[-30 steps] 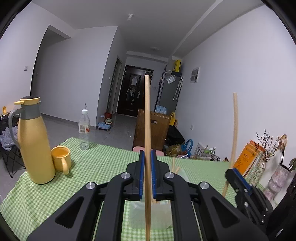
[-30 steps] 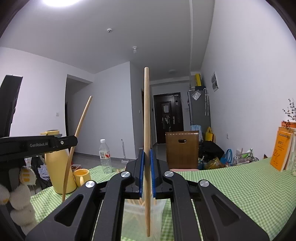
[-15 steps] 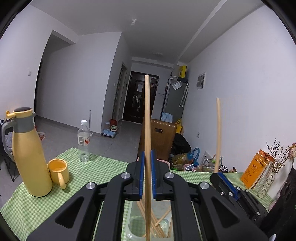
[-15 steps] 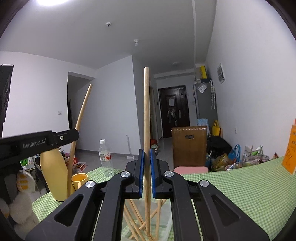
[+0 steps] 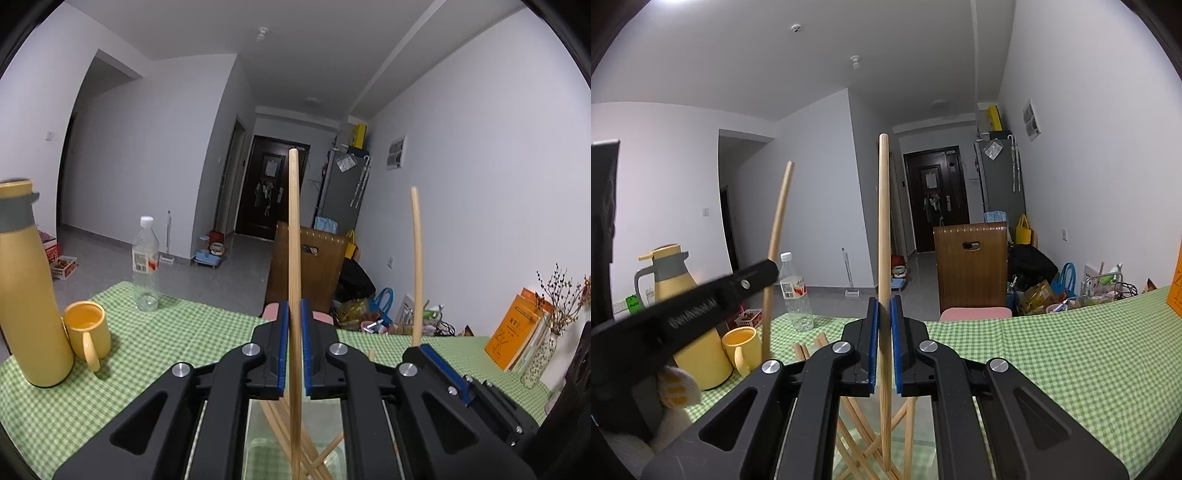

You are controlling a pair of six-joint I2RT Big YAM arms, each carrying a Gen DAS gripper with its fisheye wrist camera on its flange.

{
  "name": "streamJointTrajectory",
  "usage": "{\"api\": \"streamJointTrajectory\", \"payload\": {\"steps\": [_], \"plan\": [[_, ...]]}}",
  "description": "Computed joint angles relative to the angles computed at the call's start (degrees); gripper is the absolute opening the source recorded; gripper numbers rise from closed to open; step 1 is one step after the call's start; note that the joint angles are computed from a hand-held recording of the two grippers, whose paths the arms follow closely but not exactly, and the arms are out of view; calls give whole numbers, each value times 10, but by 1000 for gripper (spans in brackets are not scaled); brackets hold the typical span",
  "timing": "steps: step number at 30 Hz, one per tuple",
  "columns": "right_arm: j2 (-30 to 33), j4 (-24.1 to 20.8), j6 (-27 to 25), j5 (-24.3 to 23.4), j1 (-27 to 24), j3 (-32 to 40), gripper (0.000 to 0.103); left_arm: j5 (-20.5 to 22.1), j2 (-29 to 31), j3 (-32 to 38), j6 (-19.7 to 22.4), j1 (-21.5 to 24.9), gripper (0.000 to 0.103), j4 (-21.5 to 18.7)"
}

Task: Organize utensils
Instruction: 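Lower both held chopsticks into the container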

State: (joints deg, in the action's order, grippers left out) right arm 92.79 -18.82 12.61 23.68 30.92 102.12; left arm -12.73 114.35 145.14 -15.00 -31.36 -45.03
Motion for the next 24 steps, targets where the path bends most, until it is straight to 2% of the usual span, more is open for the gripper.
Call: {"api": "streamJointTrajectory", "payload": {"steps": [11, 24], "plan": [[-7, 3, 6, 1, 4, -27, 7, 20, -34, -93, 17, 4, 4, 40], [-18, -8, 2, 14, 11, -48, 7, 23, -70, -172, 32, -3, 4, 79]]}}
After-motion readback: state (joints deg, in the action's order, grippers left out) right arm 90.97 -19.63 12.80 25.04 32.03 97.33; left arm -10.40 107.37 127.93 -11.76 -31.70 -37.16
